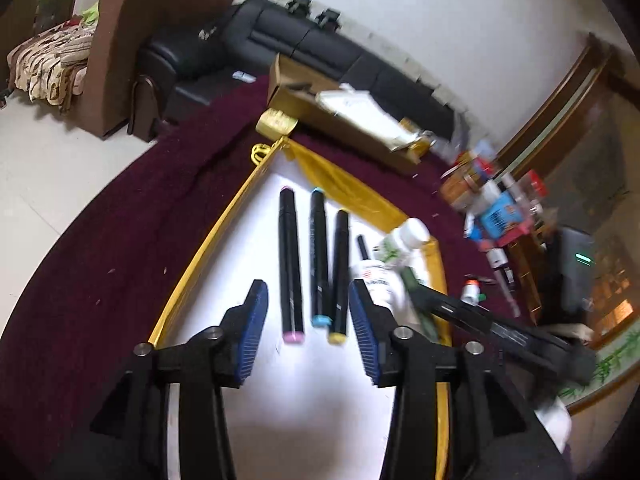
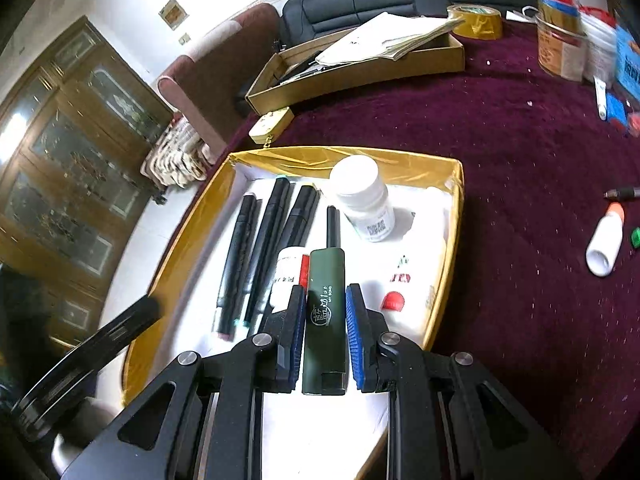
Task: Organize rigid objects
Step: 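Carry the black marker and green tube into the tray and open both grippers, then grasp the white orange-capped glue bottle with the left gripper while the right grasps black markers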
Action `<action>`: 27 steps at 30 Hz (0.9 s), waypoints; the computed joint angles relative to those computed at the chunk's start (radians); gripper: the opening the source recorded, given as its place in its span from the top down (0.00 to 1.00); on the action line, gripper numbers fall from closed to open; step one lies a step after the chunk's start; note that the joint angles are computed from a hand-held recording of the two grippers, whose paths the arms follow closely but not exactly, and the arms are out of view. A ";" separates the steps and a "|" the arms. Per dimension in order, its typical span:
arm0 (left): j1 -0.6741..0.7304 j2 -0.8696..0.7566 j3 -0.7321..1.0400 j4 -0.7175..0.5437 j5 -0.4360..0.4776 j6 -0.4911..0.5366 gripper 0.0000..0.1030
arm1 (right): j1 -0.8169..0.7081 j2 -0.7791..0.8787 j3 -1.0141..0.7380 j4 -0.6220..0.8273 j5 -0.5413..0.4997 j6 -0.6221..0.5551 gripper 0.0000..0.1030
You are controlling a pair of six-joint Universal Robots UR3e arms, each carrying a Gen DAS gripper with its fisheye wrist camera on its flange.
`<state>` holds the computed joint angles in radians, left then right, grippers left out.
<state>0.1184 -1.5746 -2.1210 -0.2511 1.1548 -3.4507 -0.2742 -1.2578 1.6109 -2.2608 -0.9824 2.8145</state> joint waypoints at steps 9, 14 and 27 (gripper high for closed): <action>-0.033 0.220 -0.140 0.048 0.087 -0.006 0.44 | -0.016 0.014 -0.001 -0.035 -0.016 0.047 0.76; -0.081 0.272 -0.191 0.105 0.131 -0.046 0.42 | -0.163 -0.147 0.142 0.010 0.100 -0.072 0.75; -0.416 -0.018 0.069 0.100 0.223 -0.094 0.38 | -0.767 -0.208 0.150 0.241 0.241 -0.342 0.70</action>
